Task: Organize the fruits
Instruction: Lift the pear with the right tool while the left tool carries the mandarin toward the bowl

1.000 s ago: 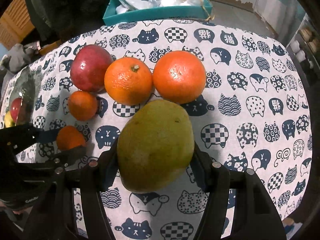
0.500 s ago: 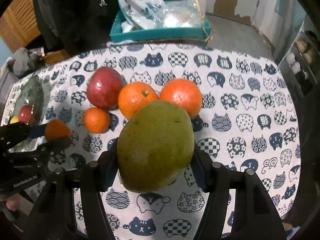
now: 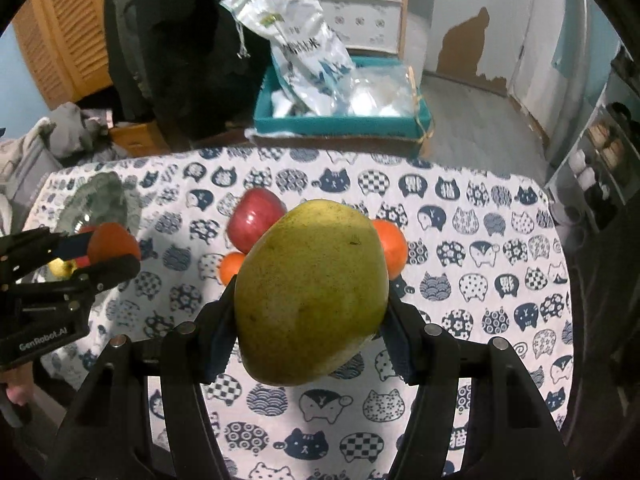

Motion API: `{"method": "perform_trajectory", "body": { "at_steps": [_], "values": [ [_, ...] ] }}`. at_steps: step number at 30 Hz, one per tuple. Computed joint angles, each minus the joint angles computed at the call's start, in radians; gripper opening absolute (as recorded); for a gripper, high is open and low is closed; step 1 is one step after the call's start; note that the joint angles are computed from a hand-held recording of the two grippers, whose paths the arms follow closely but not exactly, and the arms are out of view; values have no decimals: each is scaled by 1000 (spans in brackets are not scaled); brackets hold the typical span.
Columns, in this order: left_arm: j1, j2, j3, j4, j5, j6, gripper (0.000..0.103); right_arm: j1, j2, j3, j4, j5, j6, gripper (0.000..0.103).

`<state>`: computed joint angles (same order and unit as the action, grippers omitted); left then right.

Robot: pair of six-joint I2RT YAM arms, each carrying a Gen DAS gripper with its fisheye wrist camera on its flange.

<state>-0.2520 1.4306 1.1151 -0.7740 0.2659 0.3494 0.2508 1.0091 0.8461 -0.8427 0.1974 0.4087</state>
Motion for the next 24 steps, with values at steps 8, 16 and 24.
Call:
{"method": "perform_trajectory", "body": {
  "at_steps": [8, 16, 24],
  "values": [
    [68, -44, 52, -56, 53, 24, 44, 100, -25, 76, -47, 63, 31, 63],
    [149, -71, 100, -103, 103, 59, 44, 182, -13, 146, -69, 98, 60, 63],
    [232, -76, 138, -130, 144, 89, 44, 239, 41, 210, -56, 114, 71, 63]
  ]
}}
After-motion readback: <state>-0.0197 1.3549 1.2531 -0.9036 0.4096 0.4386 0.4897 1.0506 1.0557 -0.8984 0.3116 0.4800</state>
